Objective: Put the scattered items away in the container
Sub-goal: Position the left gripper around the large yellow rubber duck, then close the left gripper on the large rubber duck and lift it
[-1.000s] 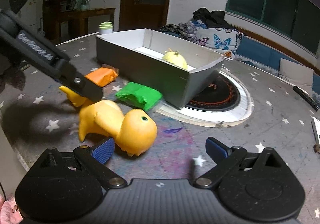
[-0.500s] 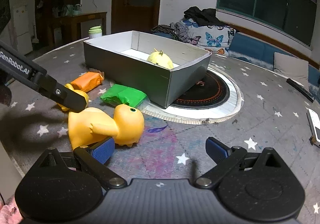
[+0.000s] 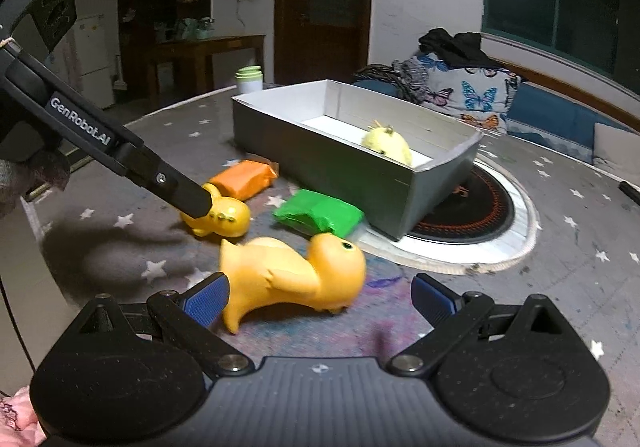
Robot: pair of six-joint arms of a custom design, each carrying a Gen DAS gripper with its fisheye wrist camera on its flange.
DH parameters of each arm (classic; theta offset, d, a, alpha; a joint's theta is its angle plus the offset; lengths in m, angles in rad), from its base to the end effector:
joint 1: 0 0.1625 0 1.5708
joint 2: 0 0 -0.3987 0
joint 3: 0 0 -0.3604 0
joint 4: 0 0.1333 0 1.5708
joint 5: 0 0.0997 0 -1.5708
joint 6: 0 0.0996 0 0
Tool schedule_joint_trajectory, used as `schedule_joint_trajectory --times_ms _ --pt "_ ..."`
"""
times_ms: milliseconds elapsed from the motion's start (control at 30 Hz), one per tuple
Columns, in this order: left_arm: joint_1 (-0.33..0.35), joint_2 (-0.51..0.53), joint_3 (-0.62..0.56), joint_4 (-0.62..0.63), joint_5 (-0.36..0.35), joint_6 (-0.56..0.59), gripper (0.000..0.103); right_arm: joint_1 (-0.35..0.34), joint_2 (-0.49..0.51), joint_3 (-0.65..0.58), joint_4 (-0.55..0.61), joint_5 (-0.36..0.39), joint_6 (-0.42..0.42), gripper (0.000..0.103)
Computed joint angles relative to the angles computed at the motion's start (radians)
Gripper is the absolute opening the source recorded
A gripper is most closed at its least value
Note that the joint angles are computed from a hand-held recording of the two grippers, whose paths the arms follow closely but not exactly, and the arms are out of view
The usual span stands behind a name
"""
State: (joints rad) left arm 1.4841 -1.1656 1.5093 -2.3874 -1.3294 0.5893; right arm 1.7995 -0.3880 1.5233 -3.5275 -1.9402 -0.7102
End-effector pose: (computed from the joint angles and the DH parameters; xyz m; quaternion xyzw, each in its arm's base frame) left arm 0.1020 -0.6405 0.3668 0.2934 0.9199 -0.1961 0.1712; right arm 0.2438 -0.6178 -0.0037 0.3423 -0.8369 0.3410 0.2571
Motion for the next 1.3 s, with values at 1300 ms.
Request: schedule_joint_trajectory --times_ms 1300 --pt "-0.039 0.042 0.021 0.085 -0.013 0.229 0.04 -0.083 0.005 -0.096 0.145 0.094 -0.078 0.098"
